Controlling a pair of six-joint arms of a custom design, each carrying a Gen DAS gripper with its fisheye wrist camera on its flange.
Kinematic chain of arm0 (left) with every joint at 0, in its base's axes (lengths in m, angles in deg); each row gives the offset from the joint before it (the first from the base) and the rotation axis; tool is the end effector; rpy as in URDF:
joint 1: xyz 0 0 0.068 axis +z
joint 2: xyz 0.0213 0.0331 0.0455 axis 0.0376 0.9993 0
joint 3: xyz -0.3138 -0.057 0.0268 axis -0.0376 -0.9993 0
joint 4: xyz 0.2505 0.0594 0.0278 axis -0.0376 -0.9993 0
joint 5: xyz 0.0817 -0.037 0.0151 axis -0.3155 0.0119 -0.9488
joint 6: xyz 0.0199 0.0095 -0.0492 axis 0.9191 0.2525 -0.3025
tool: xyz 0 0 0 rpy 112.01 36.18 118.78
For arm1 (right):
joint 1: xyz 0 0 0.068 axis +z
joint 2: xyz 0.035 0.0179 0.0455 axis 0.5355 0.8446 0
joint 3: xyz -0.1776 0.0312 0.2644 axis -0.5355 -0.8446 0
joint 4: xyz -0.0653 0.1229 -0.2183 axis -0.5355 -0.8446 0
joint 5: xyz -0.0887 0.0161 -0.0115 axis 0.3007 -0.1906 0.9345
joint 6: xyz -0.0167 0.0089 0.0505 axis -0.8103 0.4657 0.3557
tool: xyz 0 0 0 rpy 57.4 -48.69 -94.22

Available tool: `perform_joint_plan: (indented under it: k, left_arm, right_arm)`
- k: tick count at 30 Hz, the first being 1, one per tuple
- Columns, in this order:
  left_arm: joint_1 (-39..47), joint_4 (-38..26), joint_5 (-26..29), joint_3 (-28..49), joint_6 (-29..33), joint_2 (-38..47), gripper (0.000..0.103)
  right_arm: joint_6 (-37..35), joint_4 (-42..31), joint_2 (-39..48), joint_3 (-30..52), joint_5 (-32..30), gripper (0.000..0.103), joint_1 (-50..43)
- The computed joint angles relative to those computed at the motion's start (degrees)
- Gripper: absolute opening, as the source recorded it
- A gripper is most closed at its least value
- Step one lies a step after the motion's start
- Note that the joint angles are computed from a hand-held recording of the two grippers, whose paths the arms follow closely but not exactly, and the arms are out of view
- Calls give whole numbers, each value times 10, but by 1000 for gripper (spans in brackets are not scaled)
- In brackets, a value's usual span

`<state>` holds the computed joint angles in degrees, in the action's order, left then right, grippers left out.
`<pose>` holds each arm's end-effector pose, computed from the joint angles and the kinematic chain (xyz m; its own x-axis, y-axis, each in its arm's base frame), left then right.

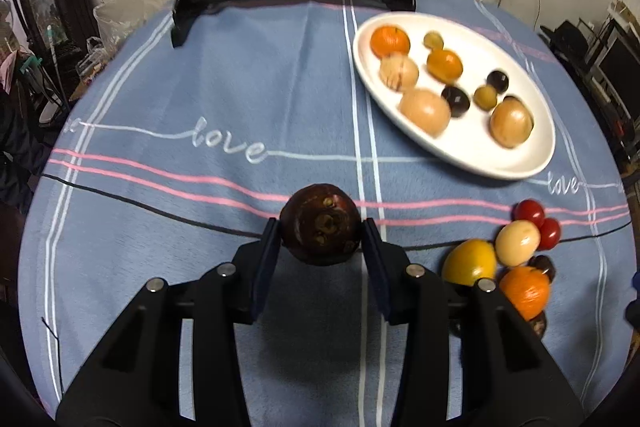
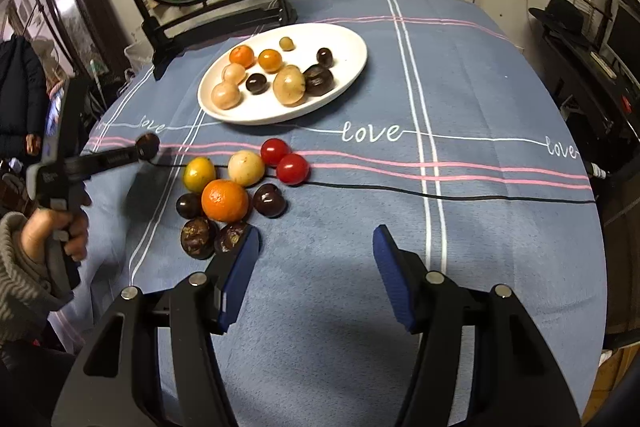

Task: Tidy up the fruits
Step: 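Grasp a dark brown round fruit with the left tool and lift it, then grasp a dark purple round fruit with the right tool while the left holds its fruit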

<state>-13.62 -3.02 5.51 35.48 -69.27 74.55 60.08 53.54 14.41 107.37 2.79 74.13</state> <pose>0.2200 -0.0550 0.1913 -0.8394 -0.1611 -0.5192 -0.1660 0.9854 -0.0373 0.1605 0.1391 0.2126 -0.8104 -0.1707 -0.5605 -0.3175 0.9319 0.1752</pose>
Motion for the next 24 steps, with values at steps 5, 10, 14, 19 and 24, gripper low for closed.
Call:
perform_joint_plan:
  k: [5,10,14,19,24]
  left_arm:
    - [-8,-33,-9,15,0,-47,42]
    - [-21,-70,-19,31,-12,-78,42]
    - [-27,-93,-28,34,-17,-103,42]
    - [-27,-123,-39,29,-30,-133,42]
    - [-6,-157,-36,14,-45,-167,42]
  right_arm:
    - [-14,9,38,10,-5,60,22]
    - [-44,44,106,20,-26,60,49]
    - [-64,69,148,27,-49,60,46]
    - [-77,99,184,29,-79,57,37]
    - [-86,124,204,20,-99,51,35]
